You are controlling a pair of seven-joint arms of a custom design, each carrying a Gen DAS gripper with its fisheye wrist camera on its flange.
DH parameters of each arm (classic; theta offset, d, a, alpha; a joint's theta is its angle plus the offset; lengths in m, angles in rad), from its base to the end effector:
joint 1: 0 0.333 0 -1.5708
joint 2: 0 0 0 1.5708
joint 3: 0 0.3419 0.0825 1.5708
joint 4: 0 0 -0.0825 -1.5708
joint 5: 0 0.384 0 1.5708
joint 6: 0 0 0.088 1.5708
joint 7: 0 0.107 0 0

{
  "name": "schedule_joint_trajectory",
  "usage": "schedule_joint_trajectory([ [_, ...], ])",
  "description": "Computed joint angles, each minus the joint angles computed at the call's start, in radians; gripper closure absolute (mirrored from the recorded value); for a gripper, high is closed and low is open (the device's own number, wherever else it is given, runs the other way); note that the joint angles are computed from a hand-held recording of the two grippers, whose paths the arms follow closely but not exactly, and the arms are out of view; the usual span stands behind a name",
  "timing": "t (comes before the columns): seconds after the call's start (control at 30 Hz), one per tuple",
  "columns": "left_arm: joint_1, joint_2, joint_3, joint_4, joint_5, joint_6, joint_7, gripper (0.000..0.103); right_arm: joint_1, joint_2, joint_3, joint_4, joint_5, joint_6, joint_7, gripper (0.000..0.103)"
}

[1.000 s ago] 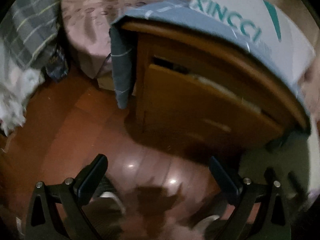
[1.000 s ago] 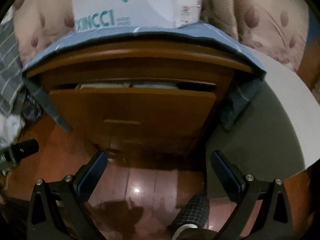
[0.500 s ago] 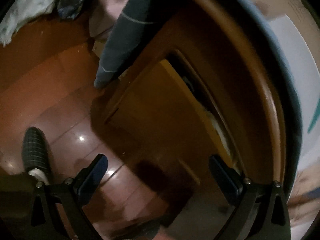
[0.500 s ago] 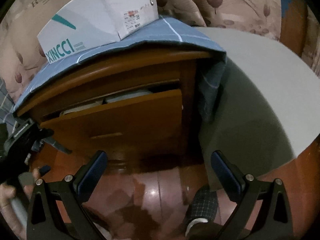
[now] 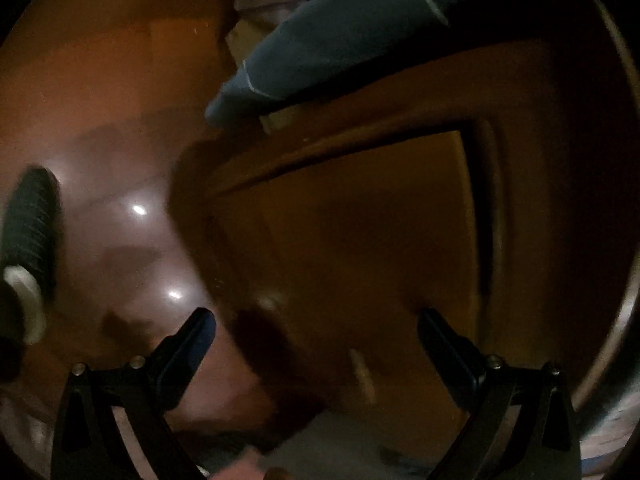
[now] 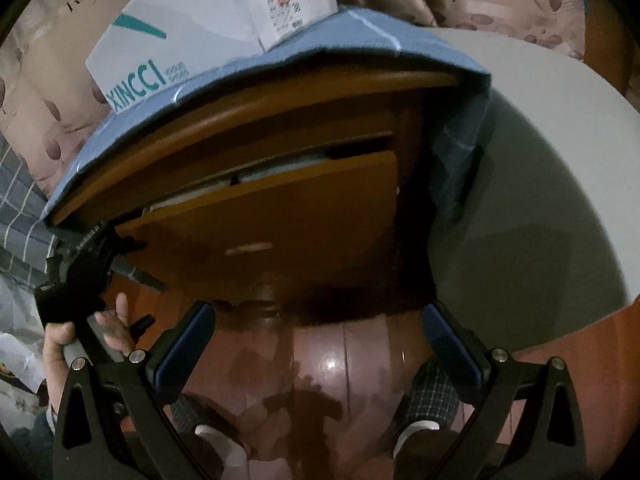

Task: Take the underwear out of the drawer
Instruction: 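Hook the left tool on the drawer front and pull it open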

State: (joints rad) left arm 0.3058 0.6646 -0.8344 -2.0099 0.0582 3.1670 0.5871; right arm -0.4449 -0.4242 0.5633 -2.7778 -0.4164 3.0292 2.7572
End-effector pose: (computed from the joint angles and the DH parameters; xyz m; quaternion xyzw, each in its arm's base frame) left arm 0.6043 -0.2779 0.3164 0.8317 -0.3948 0.3448 0.1832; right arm 0.3964 0.0775 0.4009 -0.4244 0.8425 -0.2266 0.2422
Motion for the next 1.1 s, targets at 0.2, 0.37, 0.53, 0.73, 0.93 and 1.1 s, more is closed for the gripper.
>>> schedule_joint_trajectory([
  [0.2,0.001,0.023,-0.002,0.004,0.093,0.076,-0.006,0.0,0.084,0.042,-0.086,-0.007,0.064,0.012,-0.038,0.0],
  [0.37,-0.044,0.037,0.04,0.016,0.117,0.125,-0.053,0.0,0.084,0.052,-0.085,0.004,0.057,0.005,-0.043,0.0],
  [0.53,-0.142,0.012,0.157,-0.002,0.136,0.208,-0.127,0.0,0.129,0.069,-0.133,-0.002,0.092,0.029,-0.081,0.0],
  [0.73,-0.173,0.029,0.193,-0.006,0.183,0.284,-0.212,0.0,0.157,0.079,-0.152,-0.008,0.144,0.047,-0.125,0.0],
  [0.93,-0.233,0.049,0.241,-0.015,0.171,0.37,-0.334,0.0,0.128,0.071,-0.114,-0.008,0.172,0.066,-0.14,0.0],
  [1.1,-0.192,0.115,0.181,0.057,0.245,0.281,-0.448,0.0,0.061,0.054,-0.039,-0.004,0.182,0.079,-0.121,0.0],
])
